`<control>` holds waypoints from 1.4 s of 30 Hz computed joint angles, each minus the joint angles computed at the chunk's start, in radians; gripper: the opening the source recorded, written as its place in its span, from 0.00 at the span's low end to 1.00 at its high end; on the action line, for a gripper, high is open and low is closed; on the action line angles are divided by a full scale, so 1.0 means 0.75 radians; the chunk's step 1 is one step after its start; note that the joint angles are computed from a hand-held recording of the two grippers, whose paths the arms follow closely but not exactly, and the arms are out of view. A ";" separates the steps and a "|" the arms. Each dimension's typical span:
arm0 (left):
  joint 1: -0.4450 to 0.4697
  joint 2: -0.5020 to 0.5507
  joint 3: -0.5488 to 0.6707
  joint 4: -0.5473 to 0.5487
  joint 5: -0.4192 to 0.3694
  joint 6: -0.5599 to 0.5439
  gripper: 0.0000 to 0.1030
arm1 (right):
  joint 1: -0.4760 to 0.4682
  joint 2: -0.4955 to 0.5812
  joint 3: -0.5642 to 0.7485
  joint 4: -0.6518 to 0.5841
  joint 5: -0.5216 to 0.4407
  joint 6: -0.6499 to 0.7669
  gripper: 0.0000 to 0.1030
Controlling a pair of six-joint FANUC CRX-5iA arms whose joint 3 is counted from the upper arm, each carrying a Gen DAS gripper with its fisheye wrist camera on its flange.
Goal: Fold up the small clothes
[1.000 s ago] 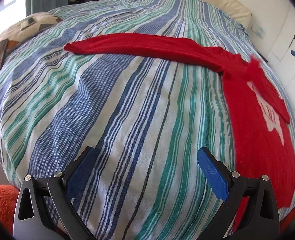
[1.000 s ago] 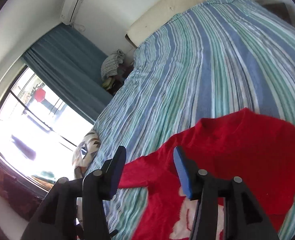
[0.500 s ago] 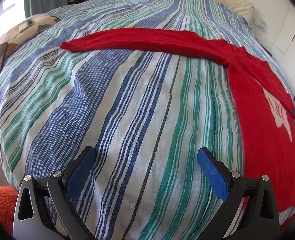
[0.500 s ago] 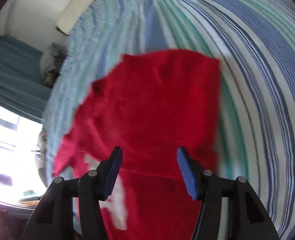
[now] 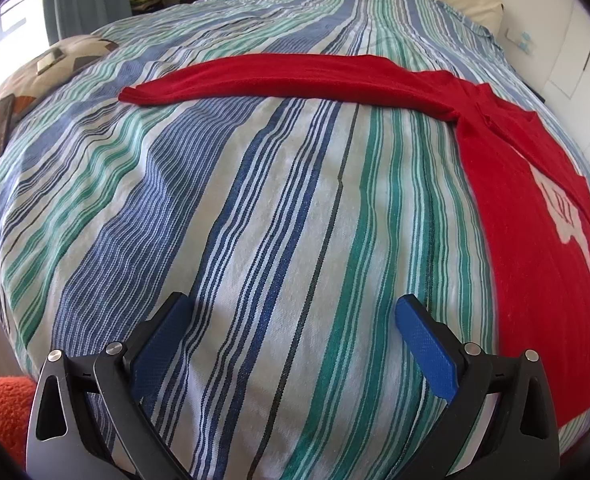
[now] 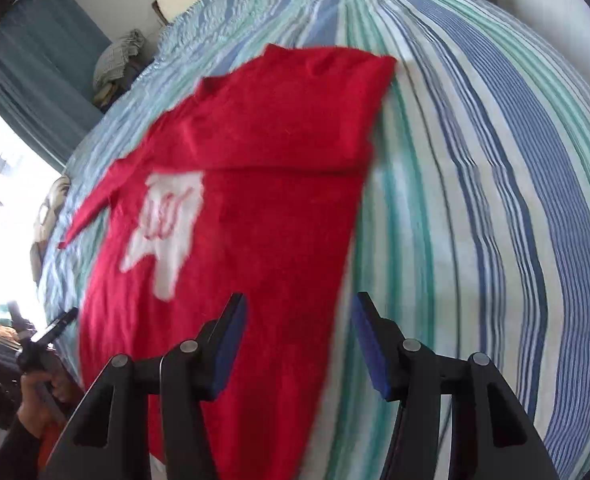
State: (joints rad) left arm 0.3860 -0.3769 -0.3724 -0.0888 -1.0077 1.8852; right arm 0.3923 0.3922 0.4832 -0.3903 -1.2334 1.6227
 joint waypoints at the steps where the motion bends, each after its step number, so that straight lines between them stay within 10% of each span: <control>1: -0.003 -0.001 0.000 -0.004 -0.001 0.001 0.99 | -0.010 -0.030 -0.062 0.014 0.038 -0.022 0.53; 10: -0.067 0.027 0.032 -0.095 -0.024 0.068 0.99 | -0.001 -0.383 -0.593 0.363 0.593 -0.281 0.64; 42: -0.116 0.028 0.039 -0.170 -0.024 0.105 1.00 | -0.012 -0.442 -0.746 0.424 0.687 -0.534 0.65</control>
State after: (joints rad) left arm 0.2987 -0.3559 -0.3428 -0.2164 -1.0253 1.9638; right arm 0.3832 0.0606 -0.0763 -0.0725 -0.7181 1.2222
